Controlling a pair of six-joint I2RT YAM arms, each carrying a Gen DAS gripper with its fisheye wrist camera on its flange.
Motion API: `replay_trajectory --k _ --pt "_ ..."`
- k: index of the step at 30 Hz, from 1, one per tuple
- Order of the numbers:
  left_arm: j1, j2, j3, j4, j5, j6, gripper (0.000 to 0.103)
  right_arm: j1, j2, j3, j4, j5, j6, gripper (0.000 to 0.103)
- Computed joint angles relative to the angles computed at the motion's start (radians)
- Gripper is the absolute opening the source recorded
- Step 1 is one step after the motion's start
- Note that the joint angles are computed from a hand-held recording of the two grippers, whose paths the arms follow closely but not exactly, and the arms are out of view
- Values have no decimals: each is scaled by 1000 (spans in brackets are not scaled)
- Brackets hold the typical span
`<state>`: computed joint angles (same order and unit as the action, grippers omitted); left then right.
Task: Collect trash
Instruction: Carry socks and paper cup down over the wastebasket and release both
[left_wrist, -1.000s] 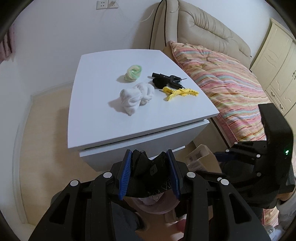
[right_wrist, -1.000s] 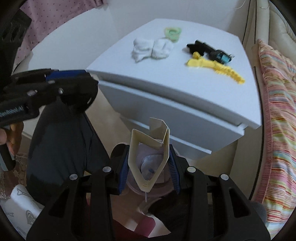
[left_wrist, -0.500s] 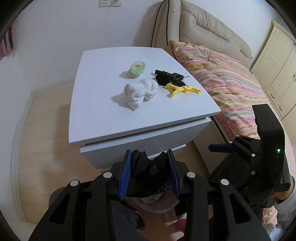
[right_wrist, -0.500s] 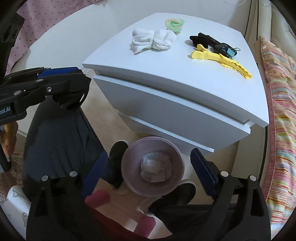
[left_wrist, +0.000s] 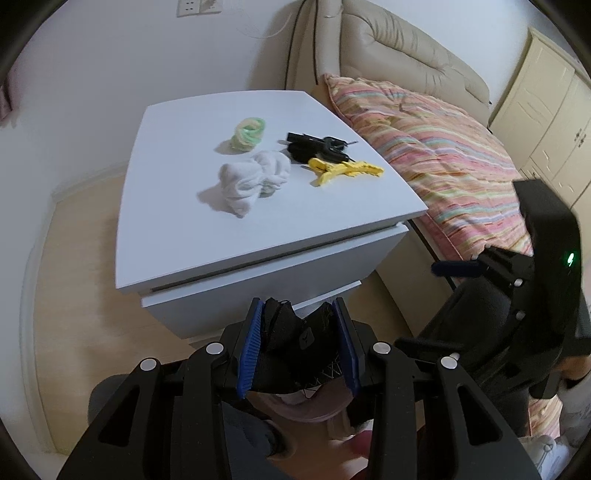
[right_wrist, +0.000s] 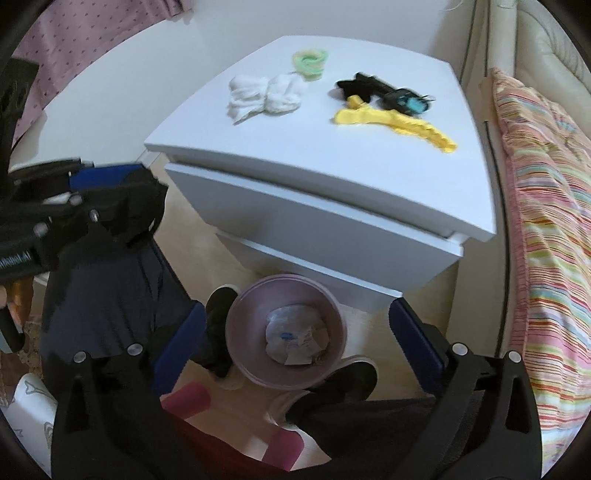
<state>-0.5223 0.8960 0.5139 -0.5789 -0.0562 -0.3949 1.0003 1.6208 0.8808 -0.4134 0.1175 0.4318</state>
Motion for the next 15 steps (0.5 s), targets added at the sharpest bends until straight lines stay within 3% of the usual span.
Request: replay_trajectory --k 15 --pt "-164 206 5 133 -21 -38 37 -108 -220 -54 -86 70 16 98"
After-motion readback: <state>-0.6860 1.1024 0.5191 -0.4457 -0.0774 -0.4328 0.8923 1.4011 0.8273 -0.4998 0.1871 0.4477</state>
